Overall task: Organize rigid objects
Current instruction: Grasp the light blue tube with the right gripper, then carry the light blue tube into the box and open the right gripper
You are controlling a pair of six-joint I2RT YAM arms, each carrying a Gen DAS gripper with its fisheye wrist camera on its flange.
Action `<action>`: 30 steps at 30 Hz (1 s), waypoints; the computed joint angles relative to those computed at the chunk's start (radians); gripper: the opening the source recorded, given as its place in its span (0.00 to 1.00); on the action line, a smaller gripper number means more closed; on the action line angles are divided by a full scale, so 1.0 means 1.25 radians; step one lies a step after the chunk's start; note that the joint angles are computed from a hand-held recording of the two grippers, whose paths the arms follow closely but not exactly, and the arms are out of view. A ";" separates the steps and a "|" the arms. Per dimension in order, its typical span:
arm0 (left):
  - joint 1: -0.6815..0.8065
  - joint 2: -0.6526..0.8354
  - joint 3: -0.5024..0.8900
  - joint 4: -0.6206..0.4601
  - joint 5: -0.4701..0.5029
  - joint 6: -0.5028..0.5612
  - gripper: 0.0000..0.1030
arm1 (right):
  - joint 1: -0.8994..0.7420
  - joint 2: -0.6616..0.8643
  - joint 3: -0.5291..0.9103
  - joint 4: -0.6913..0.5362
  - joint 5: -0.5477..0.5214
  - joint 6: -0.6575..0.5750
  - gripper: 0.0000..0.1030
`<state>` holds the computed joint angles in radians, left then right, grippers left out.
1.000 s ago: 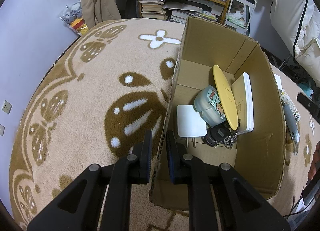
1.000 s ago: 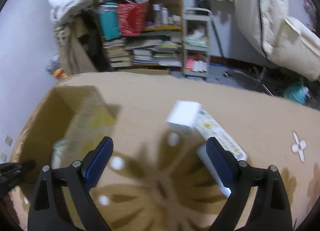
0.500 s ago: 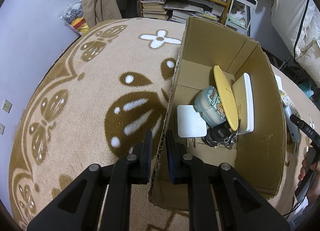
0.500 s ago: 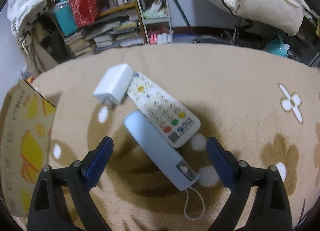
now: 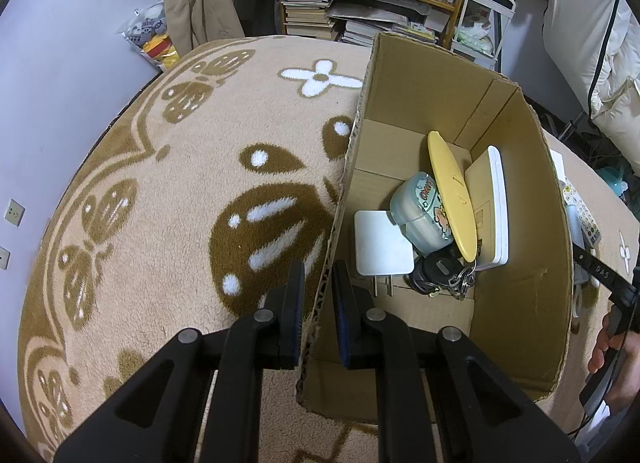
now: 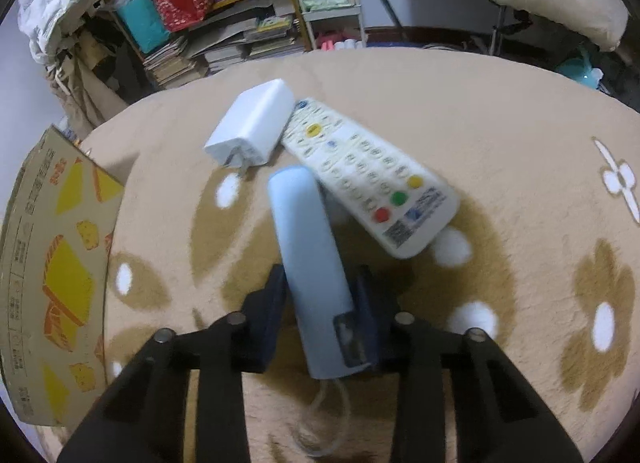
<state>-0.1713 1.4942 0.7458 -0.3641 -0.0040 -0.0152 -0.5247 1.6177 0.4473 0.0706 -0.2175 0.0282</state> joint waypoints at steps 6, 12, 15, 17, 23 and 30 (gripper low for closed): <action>0.000 0.000 0.000 0.000 0.001 -0.001 0.13 | 0.120 -0.044 -0.027 -0.004 0.095 0.013 0.28; 0.000 0.003 -0.001 0.003 0.003 -0.002 0.13 | 0.153 -0.149 -0.058 -0.042 0.094 0.057 0.28; 0.001 0.003 -0.002 0.003 0.004 -0.002 0.13 | 0.166 -0.234 -0.056 -0.082 0.074 0.079 0.28; 0.000 0.002 -0.002 0.003 0.003 -0.002 0.13 | 0.175 -0.279 -0.049 -0.107 0.059 0.096 0.28; 0.000 0.002 -0.001 0.003 0.002 -0.002 0.13 | 0.278 -0.449 -0.012 -0.185 0.084 0.155 0.28; 0.001 0.004 0.000 0.002 0.003 -0.002 0.13 | 0.415 -0.488 0.062 -0.227 0.106 0.212 0.28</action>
<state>-0.1704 1.4994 0.7464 -0.3616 0.0004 -0.0179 -0.0060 1.0074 0.5244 -0.2134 -0.0852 0.2935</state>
